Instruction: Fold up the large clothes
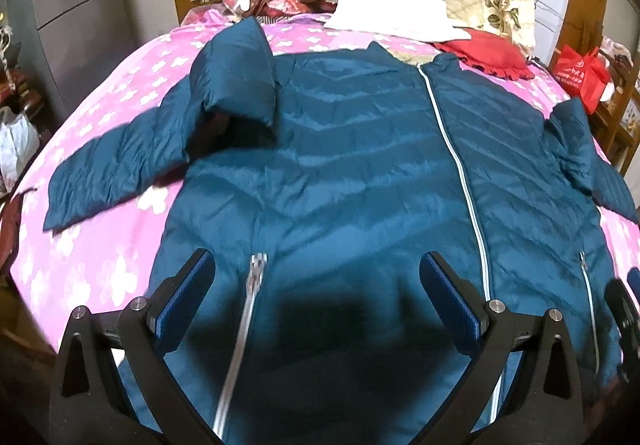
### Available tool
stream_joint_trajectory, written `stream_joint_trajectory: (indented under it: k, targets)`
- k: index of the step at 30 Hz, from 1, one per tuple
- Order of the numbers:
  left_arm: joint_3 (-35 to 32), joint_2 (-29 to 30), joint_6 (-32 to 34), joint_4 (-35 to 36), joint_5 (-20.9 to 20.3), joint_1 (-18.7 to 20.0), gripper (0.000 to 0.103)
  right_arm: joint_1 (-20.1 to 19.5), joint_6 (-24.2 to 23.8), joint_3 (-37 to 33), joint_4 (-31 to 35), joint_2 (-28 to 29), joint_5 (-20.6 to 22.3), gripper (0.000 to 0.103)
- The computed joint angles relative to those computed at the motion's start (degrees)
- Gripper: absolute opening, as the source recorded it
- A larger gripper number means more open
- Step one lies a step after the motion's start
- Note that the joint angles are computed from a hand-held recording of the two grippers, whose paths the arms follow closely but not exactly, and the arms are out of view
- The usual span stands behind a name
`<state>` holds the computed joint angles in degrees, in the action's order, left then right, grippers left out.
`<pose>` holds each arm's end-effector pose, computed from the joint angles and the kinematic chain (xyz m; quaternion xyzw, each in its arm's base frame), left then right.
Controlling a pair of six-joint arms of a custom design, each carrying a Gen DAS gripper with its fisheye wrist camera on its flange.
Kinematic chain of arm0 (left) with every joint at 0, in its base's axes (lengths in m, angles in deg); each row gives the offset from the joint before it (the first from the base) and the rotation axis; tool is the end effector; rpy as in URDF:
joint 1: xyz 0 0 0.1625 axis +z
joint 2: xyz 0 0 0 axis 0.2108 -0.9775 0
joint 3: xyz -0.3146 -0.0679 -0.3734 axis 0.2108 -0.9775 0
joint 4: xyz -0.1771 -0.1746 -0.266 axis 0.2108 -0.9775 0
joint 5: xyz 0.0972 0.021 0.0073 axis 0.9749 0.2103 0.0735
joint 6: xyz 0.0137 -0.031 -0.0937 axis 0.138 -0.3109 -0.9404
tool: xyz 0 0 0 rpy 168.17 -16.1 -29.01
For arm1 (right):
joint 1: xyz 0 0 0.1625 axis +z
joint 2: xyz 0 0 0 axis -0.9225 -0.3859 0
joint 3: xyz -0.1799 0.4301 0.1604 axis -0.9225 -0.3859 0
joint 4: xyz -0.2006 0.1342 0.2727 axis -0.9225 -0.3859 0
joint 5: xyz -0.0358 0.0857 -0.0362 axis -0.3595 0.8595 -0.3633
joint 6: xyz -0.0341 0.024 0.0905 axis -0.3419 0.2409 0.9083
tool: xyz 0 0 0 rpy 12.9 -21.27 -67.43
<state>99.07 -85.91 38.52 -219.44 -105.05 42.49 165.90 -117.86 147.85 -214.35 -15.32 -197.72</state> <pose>-0.2018 -0.6572 0.1352 0.1086 0.8664 -0.3304 0.3583 0.1707 -0.5769 0.1523 0.1353 -0.8328 0.4408 0.3063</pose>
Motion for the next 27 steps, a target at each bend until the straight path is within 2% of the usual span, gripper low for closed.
stream_joint_trajectory:
  k: [6,9,12,20,27]
  targets:
    - [-1.07,2.43,7.94,-8.31,-2.19,1.74,0.103,0.01,0.08,0.17,-1.58,0.08,0.35,0.102]
    - [-1.98,3.1,5.16,-4.33,-0.62,2.25,0.103,0.01,-0.08,0.19,-2.15,0.12,0.24,0.102]
    - [-2.11,3.44,5.16,-4.6,0.03,2.17,0.103,-0.04,-0.22,0.43,-2.37,0.06,0.15,0.102]
    - [-1.2,2.83,4.95,-4.83,-2.1,2.31,0.103,-0.01,-0.68,0.38,-2.13,-0.01,-0.65,0.102]
    - [-0.72,2.79,4.53,-5.34,-1.61,2.14,0.103,0.06,-0.53,0.28,-2.05,0.09,-0.78,0.102]
